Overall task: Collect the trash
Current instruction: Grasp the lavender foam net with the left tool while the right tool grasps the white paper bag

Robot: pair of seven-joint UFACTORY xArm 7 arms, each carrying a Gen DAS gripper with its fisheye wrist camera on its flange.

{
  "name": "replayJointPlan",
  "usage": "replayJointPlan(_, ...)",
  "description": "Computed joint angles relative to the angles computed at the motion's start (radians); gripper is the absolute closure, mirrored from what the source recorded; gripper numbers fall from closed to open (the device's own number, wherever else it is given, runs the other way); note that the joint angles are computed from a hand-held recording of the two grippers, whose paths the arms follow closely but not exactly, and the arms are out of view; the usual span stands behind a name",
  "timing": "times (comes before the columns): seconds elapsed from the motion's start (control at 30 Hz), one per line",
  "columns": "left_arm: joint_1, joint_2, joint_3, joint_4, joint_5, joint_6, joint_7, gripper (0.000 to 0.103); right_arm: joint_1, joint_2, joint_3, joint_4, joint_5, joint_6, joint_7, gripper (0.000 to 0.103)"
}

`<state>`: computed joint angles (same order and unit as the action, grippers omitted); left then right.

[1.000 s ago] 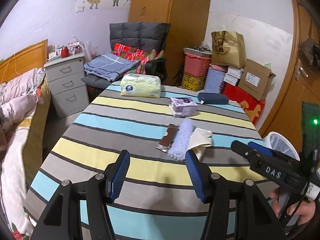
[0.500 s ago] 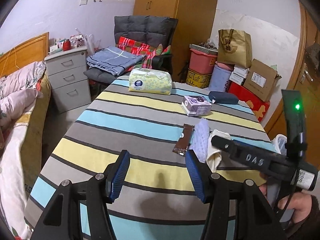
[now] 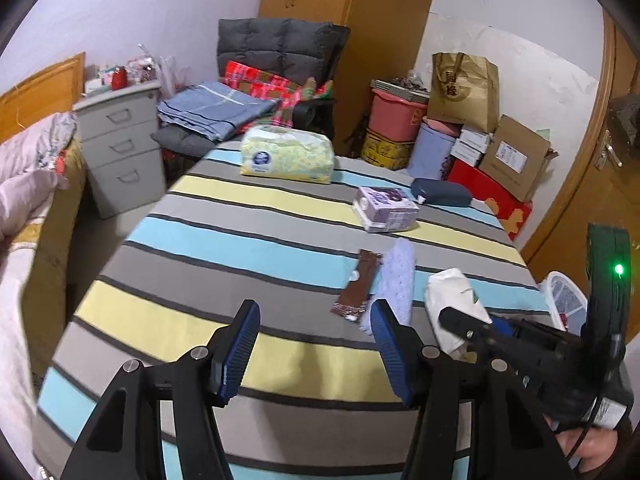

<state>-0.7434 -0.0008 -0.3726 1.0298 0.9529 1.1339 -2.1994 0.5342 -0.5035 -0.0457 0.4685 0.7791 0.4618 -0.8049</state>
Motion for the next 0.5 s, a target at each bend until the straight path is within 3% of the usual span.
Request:
replayJointPlan(0.27, 0.022, 0.099, 0.056, 0.084, 0.056, -0.136, 0.102, 0.046, -0.008, 0.028, -0.016, 0.009, -0.016, -0.076, -0.039, 0.085)
replayJointPlan(0.5, 0.007, 0.196, 0.11, 0.185, 0.058, -0.184, 0.229, 0.046, -0.022, 0.068, -0.044, 0.025, -0.031, -0.128, -0.051, 0.09)
